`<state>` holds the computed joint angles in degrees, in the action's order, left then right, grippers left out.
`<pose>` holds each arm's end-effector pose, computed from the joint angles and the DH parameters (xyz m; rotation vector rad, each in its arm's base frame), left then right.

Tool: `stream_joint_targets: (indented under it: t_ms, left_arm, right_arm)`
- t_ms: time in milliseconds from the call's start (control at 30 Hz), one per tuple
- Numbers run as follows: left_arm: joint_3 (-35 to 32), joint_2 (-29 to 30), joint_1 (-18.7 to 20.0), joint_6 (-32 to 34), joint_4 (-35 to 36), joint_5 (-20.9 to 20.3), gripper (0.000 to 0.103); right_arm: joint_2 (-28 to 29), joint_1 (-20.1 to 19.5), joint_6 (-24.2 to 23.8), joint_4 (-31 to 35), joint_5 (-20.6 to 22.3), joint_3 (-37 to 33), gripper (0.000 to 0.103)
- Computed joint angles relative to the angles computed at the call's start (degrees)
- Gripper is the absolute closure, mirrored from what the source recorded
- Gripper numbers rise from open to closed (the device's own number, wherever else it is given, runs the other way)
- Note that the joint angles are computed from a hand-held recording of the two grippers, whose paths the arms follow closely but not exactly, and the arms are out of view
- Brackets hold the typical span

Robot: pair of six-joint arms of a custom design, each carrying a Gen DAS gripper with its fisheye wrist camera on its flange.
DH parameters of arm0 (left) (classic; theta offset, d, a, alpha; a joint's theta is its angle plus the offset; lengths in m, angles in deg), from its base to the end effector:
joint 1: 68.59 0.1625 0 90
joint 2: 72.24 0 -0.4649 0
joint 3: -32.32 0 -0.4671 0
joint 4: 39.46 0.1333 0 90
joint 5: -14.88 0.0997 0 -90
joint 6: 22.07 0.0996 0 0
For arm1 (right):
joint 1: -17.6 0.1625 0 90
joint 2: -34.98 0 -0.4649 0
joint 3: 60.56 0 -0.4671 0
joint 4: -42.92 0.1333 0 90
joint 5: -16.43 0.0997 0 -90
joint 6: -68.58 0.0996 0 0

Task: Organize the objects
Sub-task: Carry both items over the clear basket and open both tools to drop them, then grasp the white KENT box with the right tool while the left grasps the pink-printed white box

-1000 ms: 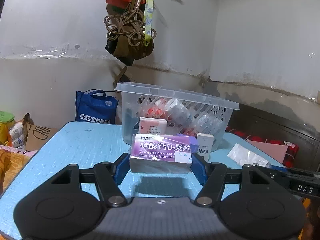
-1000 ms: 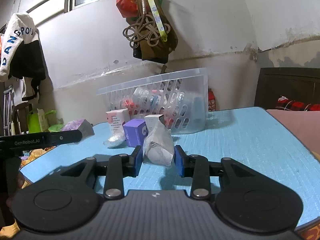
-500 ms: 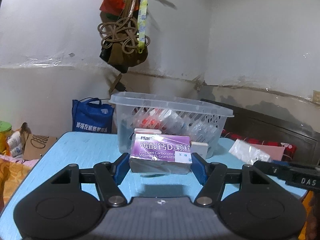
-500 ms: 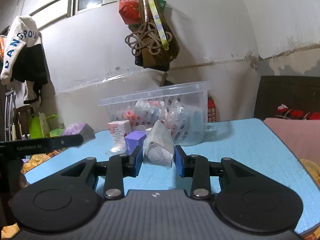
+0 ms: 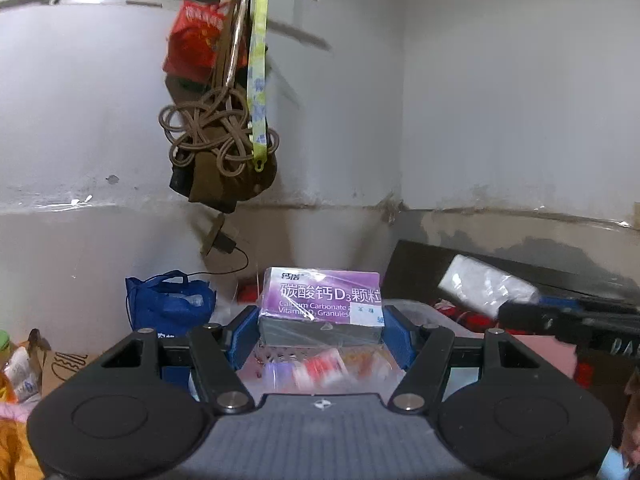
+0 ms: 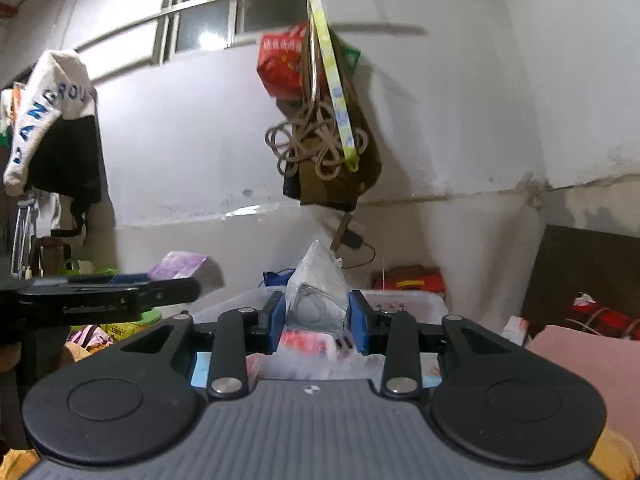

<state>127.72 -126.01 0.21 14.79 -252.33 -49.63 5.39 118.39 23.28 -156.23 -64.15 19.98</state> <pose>-0.0990 -0.7424 0.3121 0.6355 1.9498 -1.6486 0.3032 -0.7918 0.0623 1.3338 -2.2490 1.4522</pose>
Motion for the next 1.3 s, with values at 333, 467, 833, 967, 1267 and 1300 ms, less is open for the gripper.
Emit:
stream_joint_targets:
  t_ms: [333,467,833,967,1267,1300]
  left_arm:
    - [-13.03,5.87,2.09,-5.06,15.04,5.37,0.026]
    - [-3.87,2.50,2.30,-3.03,3.90,0.99,0.023]
    - [2.71,1.15,6.11,-11.38,8.49,2.67,0.023]
    - [0.34,3.05,6.15,-9.86,8.09,4.42,0.023]
    - [-2.63,5.84,6.27,-8.19,8.44,6.22,0.023]
    - [-2.74,5.89,6.33,-8.47,8.57,6.00,0.023]
  right_arm:
    - [5.33,0.84,-3.22,8.03,-7.71,-10.26,0.019]
    - [0.57,-1.55,-1.18,2.30,-0.77,-0.20,0.000]
    - [0.58,-3.01,3.80,9.76,-9.33,3.07,0.076]
    - [2.26,-2.44,3.61,12.14,-10.63,0.77,0.072]
    - [4.48,-1.59,-0.14,11.26,-12.00,-0.98,0.056]
    - [4.50,-1.63,0.09,11.37,-12.11,-1.08,0.056]
